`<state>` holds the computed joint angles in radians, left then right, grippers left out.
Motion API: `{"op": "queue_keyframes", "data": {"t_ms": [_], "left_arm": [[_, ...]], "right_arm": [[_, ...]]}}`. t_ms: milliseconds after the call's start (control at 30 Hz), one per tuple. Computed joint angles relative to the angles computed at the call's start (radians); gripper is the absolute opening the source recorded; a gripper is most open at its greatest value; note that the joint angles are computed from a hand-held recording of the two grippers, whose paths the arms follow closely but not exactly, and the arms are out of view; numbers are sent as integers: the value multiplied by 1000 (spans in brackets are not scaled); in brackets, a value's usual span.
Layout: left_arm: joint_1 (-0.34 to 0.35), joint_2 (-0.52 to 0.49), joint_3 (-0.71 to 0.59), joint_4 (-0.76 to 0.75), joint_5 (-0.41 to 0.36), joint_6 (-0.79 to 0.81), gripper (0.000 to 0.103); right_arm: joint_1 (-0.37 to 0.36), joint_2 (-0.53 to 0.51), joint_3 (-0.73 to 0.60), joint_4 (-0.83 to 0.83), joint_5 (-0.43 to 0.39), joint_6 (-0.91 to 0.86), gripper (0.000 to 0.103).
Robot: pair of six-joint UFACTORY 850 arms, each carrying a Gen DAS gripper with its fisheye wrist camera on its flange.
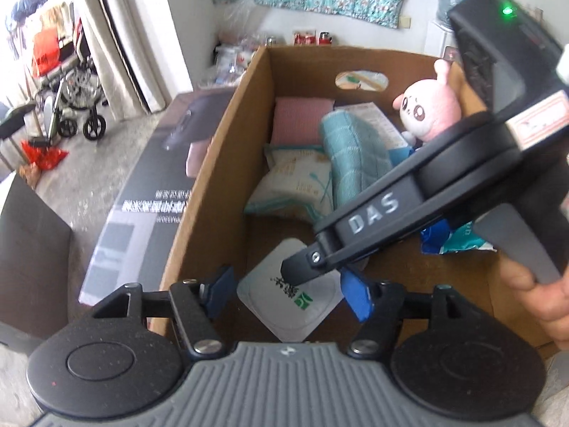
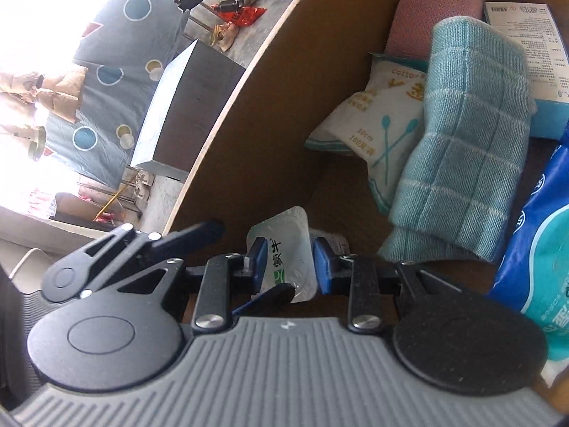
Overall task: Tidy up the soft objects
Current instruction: 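Lower the yogurt cup into the box and open both tools, then move both tools away from the box back to the pile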
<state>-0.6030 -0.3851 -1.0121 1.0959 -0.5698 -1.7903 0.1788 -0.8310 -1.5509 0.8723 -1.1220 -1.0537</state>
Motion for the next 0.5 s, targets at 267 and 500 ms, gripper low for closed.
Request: {"op": "queue_keyframes", "data": {"t_ms": [267, 500], "left_arm": [[-41, 39, 18, 99, -71, -100, 80], [-140, 71, 25, 267, -163, -266, 88]], "right_arm": [[-10, 86, 83, 86, 61, -93, 51], [-149, 258, 268, 292, 27, -353, 58]]}}
